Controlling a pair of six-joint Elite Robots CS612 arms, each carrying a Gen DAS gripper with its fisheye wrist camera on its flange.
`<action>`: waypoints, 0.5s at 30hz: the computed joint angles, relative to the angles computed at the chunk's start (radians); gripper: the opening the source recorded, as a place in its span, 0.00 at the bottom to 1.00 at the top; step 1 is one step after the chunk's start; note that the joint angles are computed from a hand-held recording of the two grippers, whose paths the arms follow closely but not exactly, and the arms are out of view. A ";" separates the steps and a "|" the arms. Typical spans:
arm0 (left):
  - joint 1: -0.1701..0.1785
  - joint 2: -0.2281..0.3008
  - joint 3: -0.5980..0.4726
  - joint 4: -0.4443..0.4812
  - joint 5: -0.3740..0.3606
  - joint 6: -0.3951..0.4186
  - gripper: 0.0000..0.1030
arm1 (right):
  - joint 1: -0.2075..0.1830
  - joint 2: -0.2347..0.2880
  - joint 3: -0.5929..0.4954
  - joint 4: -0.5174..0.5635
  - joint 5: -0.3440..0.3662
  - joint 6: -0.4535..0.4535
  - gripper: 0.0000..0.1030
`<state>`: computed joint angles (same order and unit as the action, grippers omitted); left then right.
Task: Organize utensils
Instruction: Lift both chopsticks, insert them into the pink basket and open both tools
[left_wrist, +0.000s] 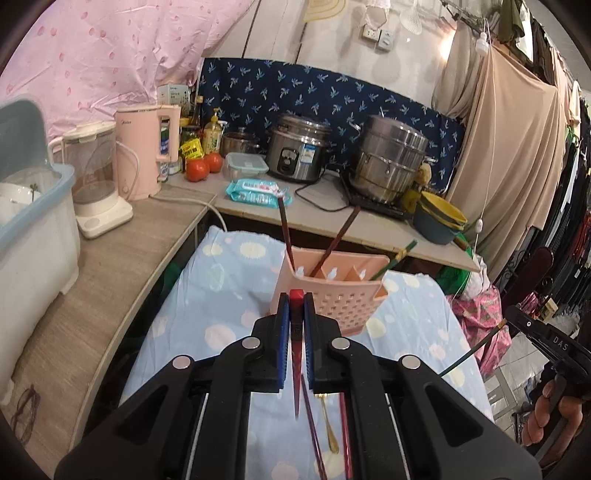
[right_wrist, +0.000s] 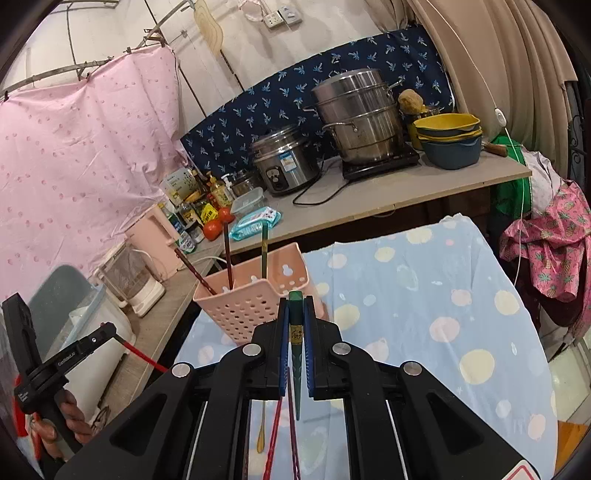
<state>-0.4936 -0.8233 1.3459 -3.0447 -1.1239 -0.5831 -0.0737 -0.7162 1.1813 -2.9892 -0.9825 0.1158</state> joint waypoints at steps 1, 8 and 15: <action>0.002 0.002 -0.010 -0.007 0.005 0.011 0.07 | 0.000 0.006 -0.016 -0.005 0.000 0.008 0.07; 0.003 0.014 -0.082 -0.073 0.049 0.090 0.07 | 0.000 0.044 -0.121 -0.063 -0.006 0.087 0.07; 0.012 0.058 -0.201 -0.151 0.103 0.163 0.07 | 0.009 0.115 -0.296 -0.099 -0.037 0.174 0.07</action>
